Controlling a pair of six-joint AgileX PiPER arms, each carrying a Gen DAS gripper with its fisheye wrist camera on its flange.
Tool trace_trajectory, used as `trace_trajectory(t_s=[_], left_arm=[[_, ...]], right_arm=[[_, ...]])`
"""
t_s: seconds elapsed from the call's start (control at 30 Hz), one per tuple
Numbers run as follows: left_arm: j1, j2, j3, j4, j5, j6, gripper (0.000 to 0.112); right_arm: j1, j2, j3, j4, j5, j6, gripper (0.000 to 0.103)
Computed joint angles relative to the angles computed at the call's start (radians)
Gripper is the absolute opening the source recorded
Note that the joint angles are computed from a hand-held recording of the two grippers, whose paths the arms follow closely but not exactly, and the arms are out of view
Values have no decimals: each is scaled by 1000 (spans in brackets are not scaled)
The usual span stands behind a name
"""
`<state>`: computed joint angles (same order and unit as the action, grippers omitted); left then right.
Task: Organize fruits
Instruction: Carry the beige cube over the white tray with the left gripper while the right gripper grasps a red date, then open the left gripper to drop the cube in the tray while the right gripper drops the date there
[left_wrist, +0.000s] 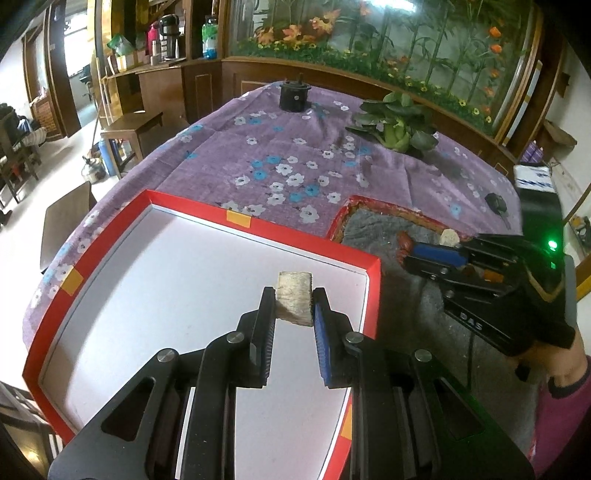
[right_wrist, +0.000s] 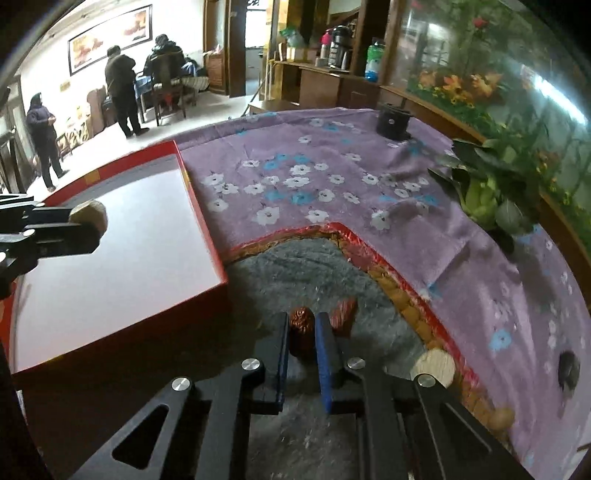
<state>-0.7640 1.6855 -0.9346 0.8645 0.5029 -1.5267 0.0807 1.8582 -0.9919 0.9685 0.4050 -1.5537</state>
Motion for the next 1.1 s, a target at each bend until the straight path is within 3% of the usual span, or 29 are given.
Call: trace_trajectory(t_s=[0.13, 0.47, 0.77, 1.1], left_arm=[[-8, -17, 18, 10, 8, -25, 19], [-42, -36, 45, 31, 41, -76, 19], [-25, -20, 52, 44, 74, -86, 19], [38, 14, 53, 12, 19, -42, 19]], right_arm=[[-33, -61, 72, 132, 12, -103, 13], [-92, -262, 217, 317, 195, -191, 13], [57, -273, 242, 402, 154, -171, 13], [140, -183, 184, 430, 112, -140, 13]])
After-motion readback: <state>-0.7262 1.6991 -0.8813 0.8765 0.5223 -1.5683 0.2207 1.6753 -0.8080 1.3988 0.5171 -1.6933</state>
